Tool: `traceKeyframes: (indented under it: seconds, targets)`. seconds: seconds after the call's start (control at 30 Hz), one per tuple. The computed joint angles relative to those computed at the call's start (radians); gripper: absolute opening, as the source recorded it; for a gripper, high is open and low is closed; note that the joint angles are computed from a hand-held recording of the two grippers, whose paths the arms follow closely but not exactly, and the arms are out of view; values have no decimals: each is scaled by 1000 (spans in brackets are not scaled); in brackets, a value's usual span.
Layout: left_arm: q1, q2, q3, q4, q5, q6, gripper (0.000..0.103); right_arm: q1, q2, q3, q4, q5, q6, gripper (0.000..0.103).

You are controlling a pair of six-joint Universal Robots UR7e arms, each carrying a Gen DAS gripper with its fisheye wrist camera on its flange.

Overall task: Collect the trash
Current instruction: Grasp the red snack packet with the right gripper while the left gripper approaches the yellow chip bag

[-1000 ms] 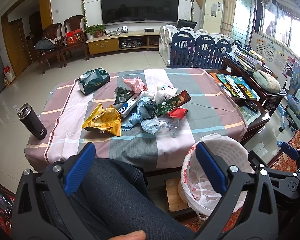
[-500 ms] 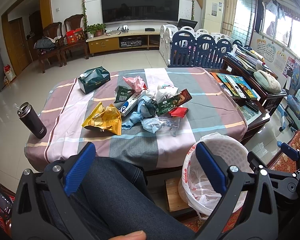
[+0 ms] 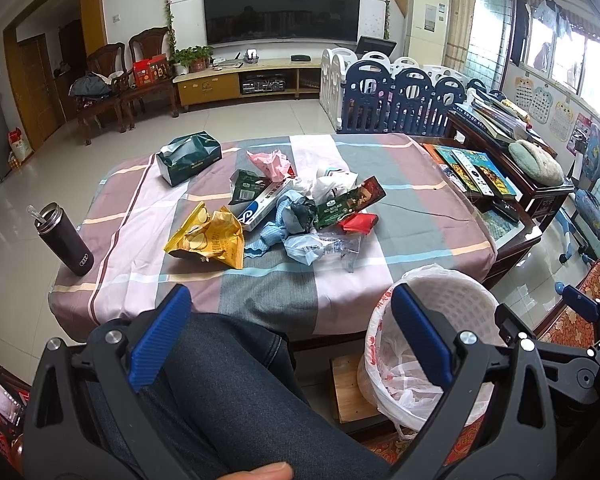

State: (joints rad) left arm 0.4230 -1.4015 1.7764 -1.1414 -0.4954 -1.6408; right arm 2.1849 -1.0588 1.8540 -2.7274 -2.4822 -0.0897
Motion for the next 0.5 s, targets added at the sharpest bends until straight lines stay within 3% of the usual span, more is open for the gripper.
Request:
traceKeyframes:
  seconds: [0.33, 0.5]
  targets:
    - [6, -3, 8, -6, -4, 1, 100, 1, 0, 0, 8, 2, 5, 100]
    - [44, -18, 23, -3, 19, -7, 100, -14, 27, -6, -65, -9, -42, 100]
